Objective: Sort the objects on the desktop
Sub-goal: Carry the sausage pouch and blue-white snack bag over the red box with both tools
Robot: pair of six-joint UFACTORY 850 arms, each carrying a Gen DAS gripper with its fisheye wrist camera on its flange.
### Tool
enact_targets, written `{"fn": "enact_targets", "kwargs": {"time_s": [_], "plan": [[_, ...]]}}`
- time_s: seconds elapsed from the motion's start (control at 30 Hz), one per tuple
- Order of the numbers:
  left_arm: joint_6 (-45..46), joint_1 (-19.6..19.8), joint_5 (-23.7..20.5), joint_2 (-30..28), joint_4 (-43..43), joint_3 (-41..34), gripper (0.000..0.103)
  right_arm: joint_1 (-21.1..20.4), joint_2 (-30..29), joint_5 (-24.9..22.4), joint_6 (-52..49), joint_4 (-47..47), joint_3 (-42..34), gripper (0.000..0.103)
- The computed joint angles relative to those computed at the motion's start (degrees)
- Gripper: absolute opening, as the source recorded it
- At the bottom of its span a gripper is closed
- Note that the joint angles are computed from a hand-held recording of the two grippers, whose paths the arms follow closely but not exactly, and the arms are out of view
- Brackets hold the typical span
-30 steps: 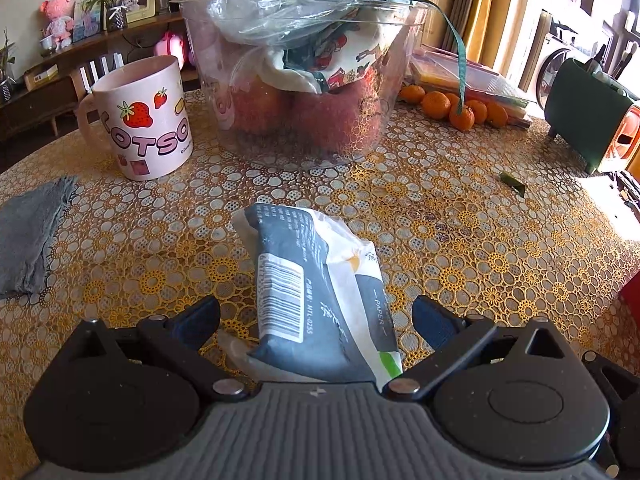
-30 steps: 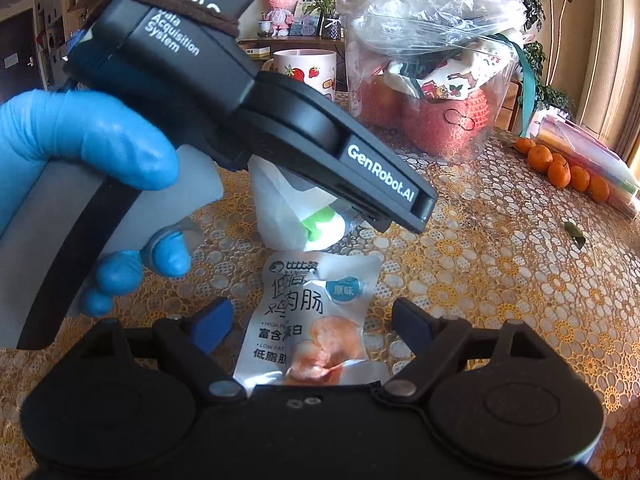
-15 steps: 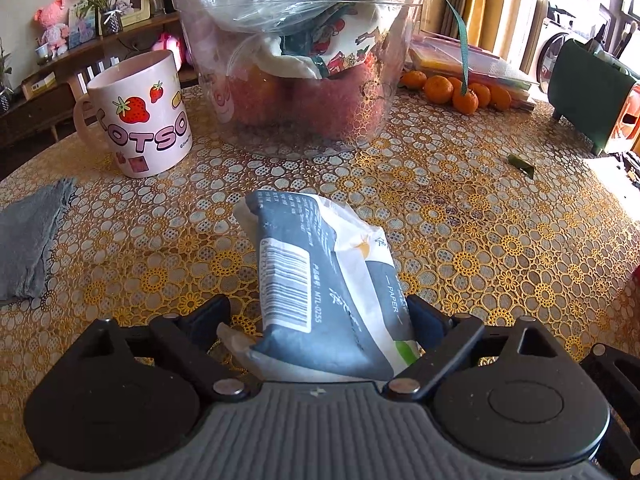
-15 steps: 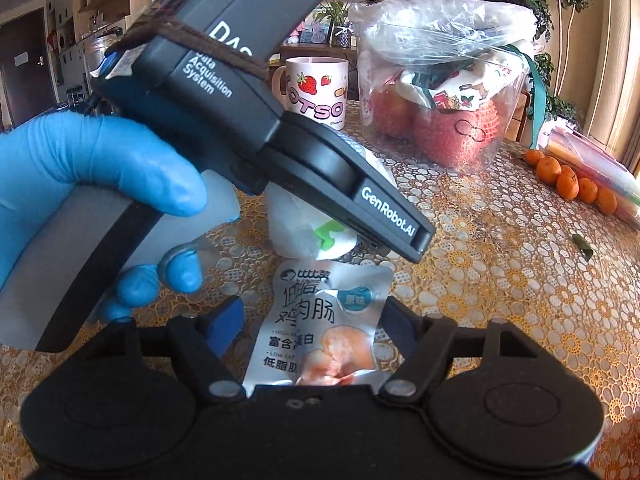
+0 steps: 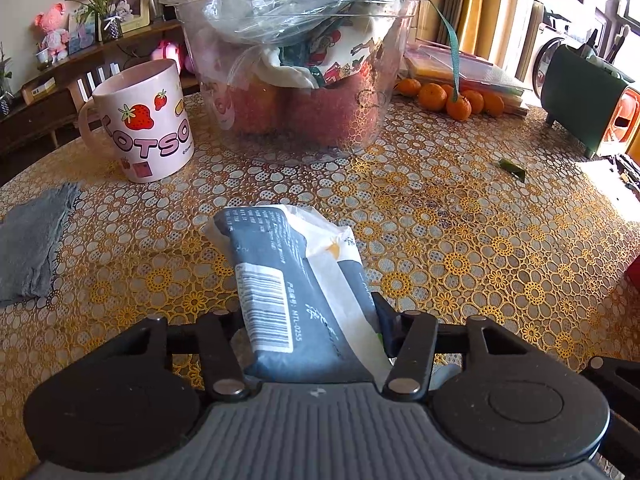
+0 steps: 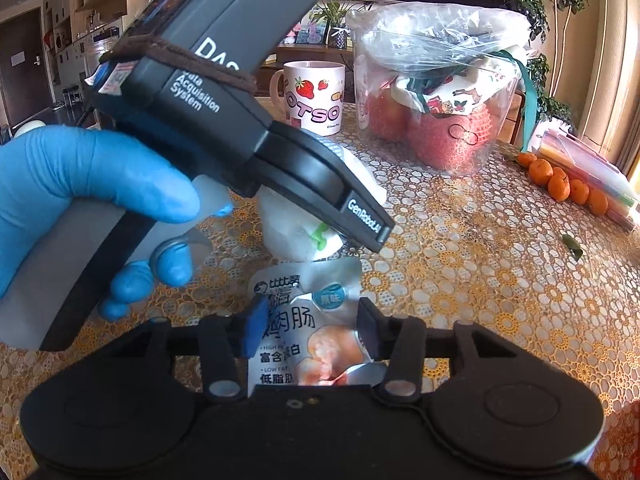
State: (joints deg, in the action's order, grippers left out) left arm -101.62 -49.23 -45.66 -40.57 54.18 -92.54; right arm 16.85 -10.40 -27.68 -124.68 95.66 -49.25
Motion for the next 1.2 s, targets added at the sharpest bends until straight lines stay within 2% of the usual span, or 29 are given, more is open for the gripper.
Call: {"fn": "enact_targets", "kwargs": {"time_s": [0.17, 0.57, 0.9, 1.2], "plan": [[-1.2, -0.6, -0.1, 0.5, 0.1, 0.7, 0.049, -0.7, 1.4, 1.6, -3.5, 3.5, 1.4, 0.045], [-4.7, -3.7, -0.6, 2.2, 0.7, 1.9, 0.048, -5.8, 5.0, 0.8, 3.9, 1.2, 3.6, 0.044], [-7.7, -7.7, -2.6, 2.5, 1.2, 0.7, 0.048, -10.0, 9.1, -1.1, 5.1, 1.7, 5.9, 0.044], [-6.3, -10.8, -4.9, 1.9, 0.6, -2.2, 0.048, -14.4, 12.4, -4.6, 6.0, 1.1, 7.3, 0.043]]}}
